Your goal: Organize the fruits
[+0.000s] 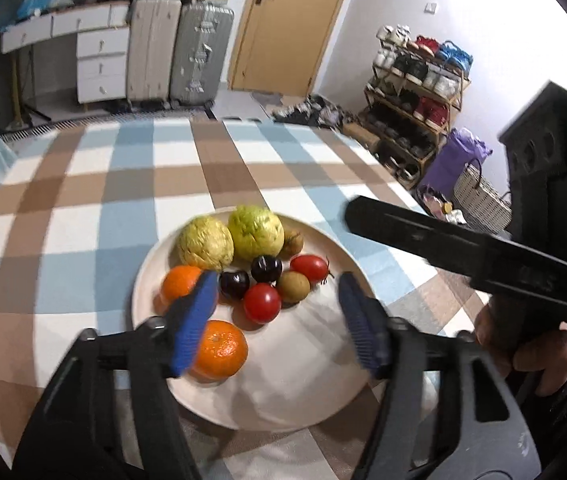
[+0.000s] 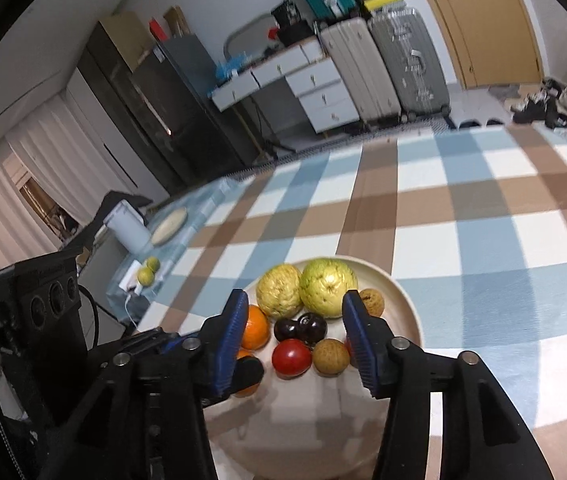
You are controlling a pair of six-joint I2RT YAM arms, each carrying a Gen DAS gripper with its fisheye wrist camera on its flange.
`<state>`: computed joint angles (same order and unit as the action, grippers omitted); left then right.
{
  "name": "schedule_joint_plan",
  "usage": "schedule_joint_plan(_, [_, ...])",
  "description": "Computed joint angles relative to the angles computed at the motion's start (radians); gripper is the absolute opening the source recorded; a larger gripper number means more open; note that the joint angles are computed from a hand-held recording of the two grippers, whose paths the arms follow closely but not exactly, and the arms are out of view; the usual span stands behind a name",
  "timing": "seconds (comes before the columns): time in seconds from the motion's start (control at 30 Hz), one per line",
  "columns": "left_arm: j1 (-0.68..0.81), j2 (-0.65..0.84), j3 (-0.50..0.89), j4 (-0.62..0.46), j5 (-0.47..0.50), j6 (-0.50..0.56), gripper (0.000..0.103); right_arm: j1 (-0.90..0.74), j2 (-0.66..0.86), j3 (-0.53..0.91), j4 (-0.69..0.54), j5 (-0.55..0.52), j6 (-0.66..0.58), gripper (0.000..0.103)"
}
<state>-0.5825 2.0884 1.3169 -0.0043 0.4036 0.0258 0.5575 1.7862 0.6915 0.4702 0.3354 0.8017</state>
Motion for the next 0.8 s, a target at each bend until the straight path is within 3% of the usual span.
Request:
schedule_joint_plan(0.1, [0.000, -0.089, -0.086, 0.049, -0.028, -0.016, 0.081, 0.054, -0.081, -0.058, 0.011, 0.097, 0.019, 0.081])
schedule_joint_plan(0.3, [-0.001, -0.250, -0.219, 0.097, -0.099, -0.037, 0.087, 0.187, -0.229, -0.121, -0.044, 0.301, 0.043, 0.099])
schedule_joint_plan(0.4, [0.002, -0.336, -0.290, 0.131, -0.127, -0.053, 0.101, 0.255, -0.277, -0.122, -0.101, 0.388, 0.052, 0.101])
schedule_joint_plan(0.6, [0.032, -0.548, -0.465, 0.248, -0.145, -0.087, 0.102, 0.398, -0.326, -0.097, -0.207, 0.579, 0.073, 0.103])
schedule_joint_plan(0.8, [0.055, -0.710, -0.562, 0.271, -0.166, -0.077, 0.102, 0.518, -0.329, -0.079, -0.198, 0.735, 0.006, 0.103])
